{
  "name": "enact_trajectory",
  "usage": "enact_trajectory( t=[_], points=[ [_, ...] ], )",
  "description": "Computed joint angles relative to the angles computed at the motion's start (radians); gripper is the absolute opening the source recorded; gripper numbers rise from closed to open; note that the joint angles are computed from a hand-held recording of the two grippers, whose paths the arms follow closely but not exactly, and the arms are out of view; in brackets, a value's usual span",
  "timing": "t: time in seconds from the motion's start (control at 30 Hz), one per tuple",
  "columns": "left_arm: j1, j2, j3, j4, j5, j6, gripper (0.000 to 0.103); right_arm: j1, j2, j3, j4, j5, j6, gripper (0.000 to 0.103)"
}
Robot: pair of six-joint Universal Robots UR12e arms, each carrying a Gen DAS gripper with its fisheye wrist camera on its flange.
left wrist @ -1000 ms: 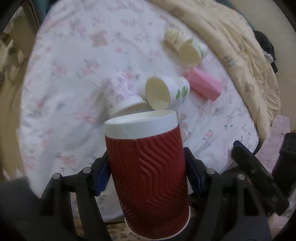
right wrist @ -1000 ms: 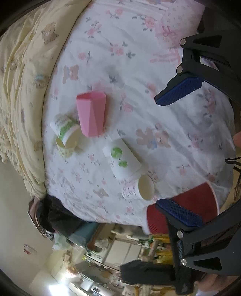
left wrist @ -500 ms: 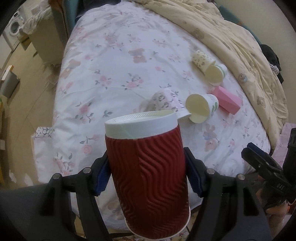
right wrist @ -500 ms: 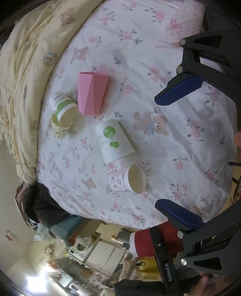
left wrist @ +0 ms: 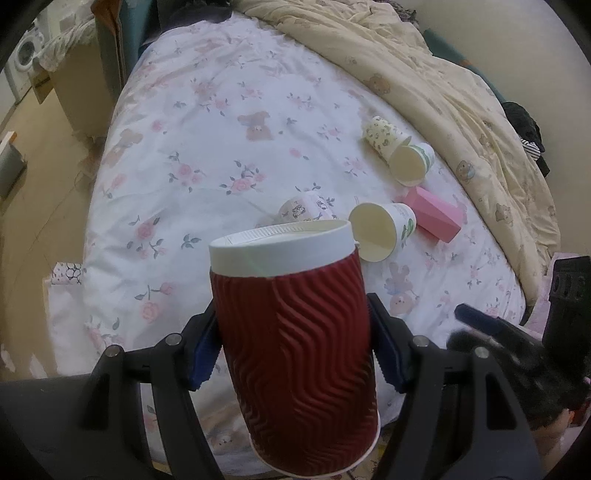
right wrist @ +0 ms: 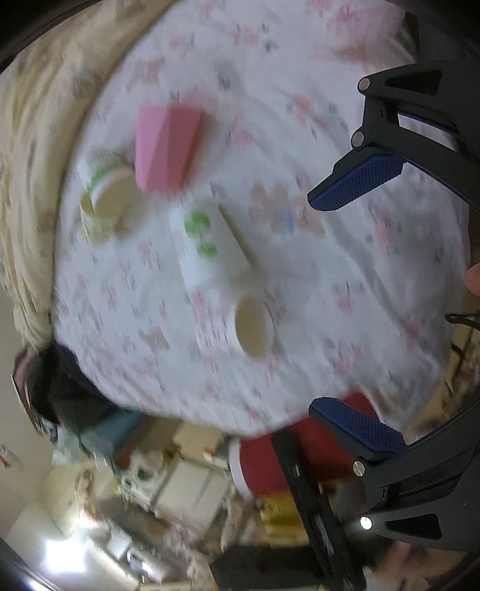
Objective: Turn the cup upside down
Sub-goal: 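Rotate the left gripper to turn the red cup rim-down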
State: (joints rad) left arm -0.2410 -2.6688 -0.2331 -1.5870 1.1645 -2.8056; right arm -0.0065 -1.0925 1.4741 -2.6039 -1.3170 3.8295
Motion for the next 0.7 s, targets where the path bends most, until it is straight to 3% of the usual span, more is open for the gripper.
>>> enact_trajectory(
  t=[0.2, 0.3, 0.5, 0.7],
  points=[
    [-0.003, 0.012, -0.026, 0.011, -0.007, 0.013, 0.068, -0.006, 0.032, -0.024, -0.045, 0.215, -0.068, 0.103],
    [-0.004, 0.015, -0.03, 0.01, -0.022, 0.023, 0.068, 0.001, 0.046, -0.043, -0.032, 0.273, -0.116, 0.103],
    [0.001, 0.018, -0.028, -0.018, -0.075, 0.048, 0.068, 0.019, 0.056, -0.078, 0.098, 0.213, -0.181, 0.103],
    [0.001, -0.028, 0.073, -0.122, -0.09, 0.066, 0.067, 0.017, 0.057, -0.081, 0.17, 0.173, -0.164, 0.103]
  ],
)
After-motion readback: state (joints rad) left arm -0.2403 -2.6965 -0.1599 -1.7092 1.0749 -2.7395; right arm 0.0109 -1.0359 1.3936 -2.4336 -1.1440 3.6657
